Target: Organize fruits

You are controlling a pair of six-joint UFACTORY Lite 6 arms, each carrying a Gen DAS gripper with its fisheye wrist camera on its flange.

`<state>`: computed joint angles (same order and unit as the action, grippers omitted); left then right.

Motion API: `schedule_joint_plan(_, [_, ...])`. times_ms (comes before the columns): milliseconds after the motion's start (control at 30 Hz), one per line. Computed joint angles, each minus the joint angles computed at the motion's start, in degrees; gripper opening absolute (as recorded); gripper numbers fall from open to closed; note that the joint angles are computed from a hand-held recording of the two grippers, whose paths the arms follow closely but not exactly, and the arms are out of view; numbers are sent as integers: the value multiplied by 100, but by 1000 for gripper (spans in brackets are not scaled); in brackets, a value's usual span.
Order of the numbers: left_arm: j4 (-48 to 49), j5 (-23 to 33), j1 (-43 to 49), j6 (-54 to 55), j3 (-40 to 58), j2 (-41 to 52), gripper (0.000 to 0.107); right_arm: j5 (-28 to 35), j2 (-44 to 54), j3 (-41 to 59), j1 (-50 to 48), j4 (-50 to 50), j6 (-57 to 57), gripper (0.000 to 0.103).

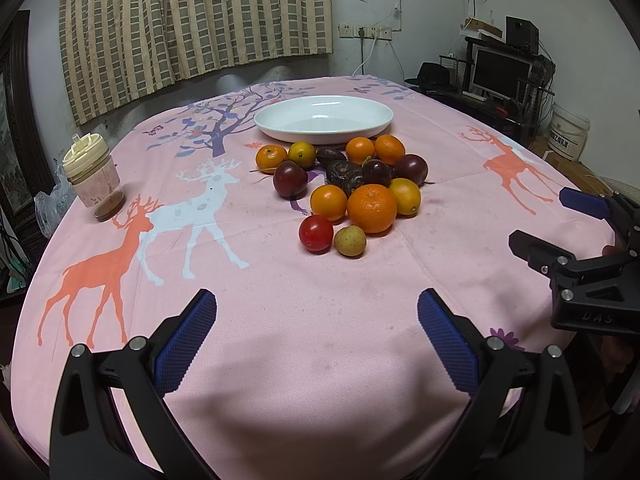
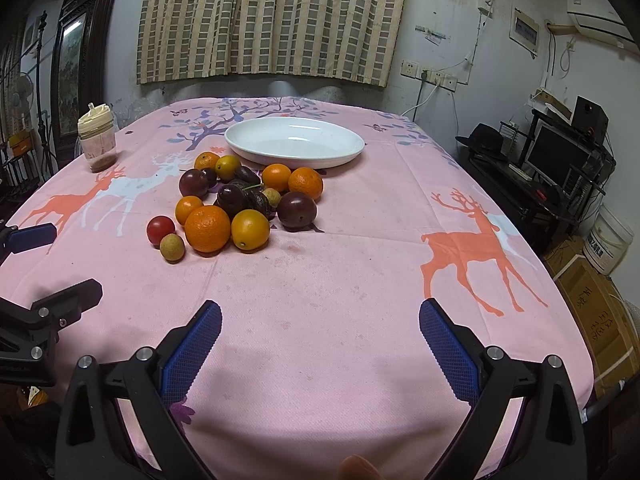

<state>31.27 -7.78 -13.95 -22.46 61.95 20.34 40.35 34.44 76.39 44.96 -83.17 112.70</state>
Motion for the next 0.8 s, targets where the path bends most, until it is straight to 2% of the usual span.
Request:
schedule_joint_plan(500, [-73, -55, 23, 110, -44, 40, 98, -9, 12, 32, -4, 30, -39, 99])
schedule_joint_plan(800, [315, -20, 45, -292, 20, 117, 98, -136, 41, -47, -18, -125, 180, 99])
